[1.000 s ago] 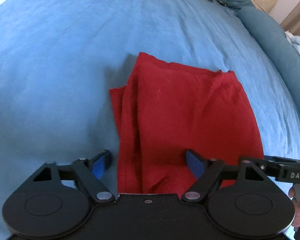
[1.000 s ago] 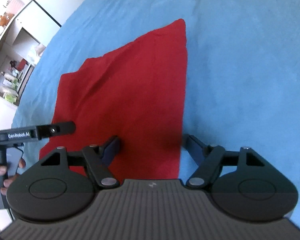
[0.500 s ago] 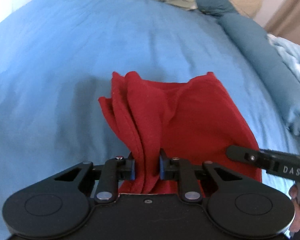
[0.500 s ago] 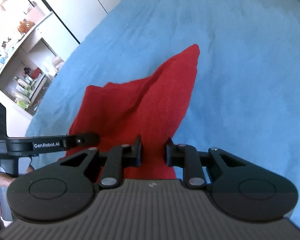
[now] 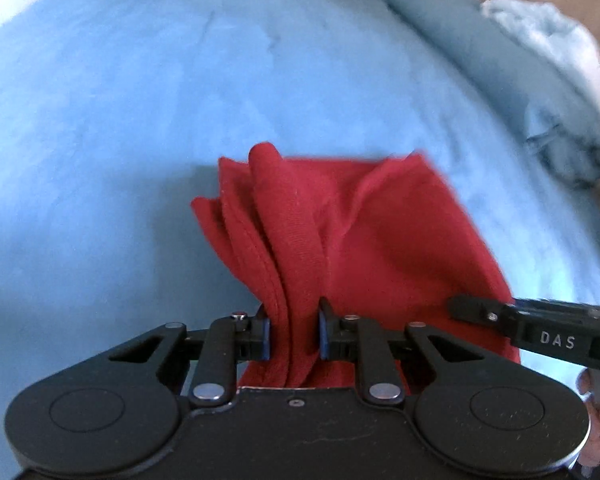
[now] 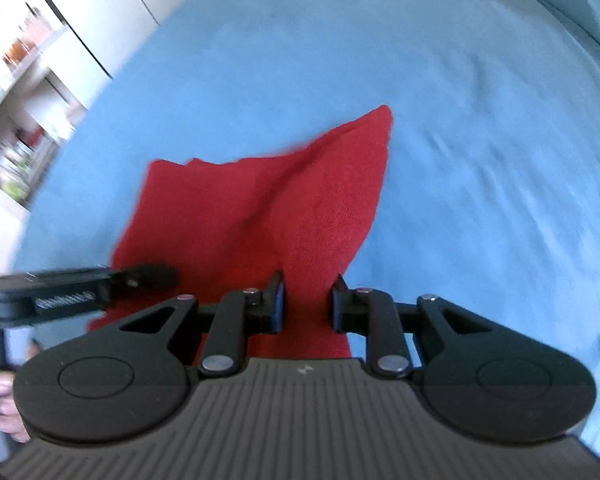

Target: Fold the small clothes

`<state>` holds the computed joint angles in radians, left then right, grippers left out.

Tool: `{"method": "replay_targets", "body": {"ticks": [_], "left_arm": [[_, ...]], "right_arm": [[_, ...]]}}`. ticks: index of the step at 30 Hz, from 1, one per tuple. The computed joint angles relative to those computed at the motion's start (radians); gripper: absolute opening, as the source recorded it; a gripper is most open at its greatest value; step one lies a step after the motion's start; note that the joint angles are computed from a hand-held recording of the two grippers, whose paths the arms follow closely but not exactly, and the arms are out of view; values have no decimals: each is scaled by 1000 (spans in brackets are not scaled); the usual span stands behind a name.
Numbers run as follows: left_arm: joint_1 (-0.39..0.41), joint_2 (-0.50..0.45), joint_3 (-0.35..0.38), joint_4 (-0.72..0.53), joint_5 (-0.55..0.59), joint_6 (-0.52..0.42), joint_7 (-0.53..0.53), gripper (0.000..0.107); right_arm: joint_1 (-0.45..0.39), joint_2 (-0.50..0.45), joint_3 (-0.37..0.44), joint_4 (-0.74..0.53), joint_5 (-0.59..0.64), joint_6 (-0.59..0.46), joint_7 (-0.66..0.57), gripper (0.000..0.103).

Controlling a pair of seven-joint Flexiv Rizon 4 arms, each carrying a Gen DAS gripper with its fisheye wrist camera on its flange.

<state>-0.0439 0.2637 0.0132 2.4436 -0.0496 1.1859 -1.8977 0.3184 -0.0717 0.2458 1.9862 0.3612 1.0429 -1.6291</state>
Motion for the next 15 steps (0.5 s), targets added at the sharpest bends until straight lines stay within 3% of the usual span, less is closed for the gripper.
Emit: {"method": "replay_targets", "body": {"ticks": [3,8,9,11,12,14,15], "left_arm": [[35,13,-35,14,90,35,-68,27],[72,23,-86,-31,226,-37,-146,37],[78,33,-92,-40,249,-60,-166,47],[100,51,-109,-57,313,-98,-220,72],[113,73,-119,-61,355,-115,-251,84],[127,92,-131,-69,410,-139,-294,90],[125,100,-125,-69,417,-155,-297,90]], "right_arm": [[-19,-29,8,8,113,48,-67,43],[-53,-16,7,-25,175,-27,-211,49],[-54,-8,4,-28,168,-40,-226,52],[-53,10,-1,-31,164,-56,-257,72],[-51,24,-2,-25,161,-44,-277,76],[-37,39,-5,-3,118,-3,-264,90],[-34,43,-9,5,104,18,-265,90]]}}
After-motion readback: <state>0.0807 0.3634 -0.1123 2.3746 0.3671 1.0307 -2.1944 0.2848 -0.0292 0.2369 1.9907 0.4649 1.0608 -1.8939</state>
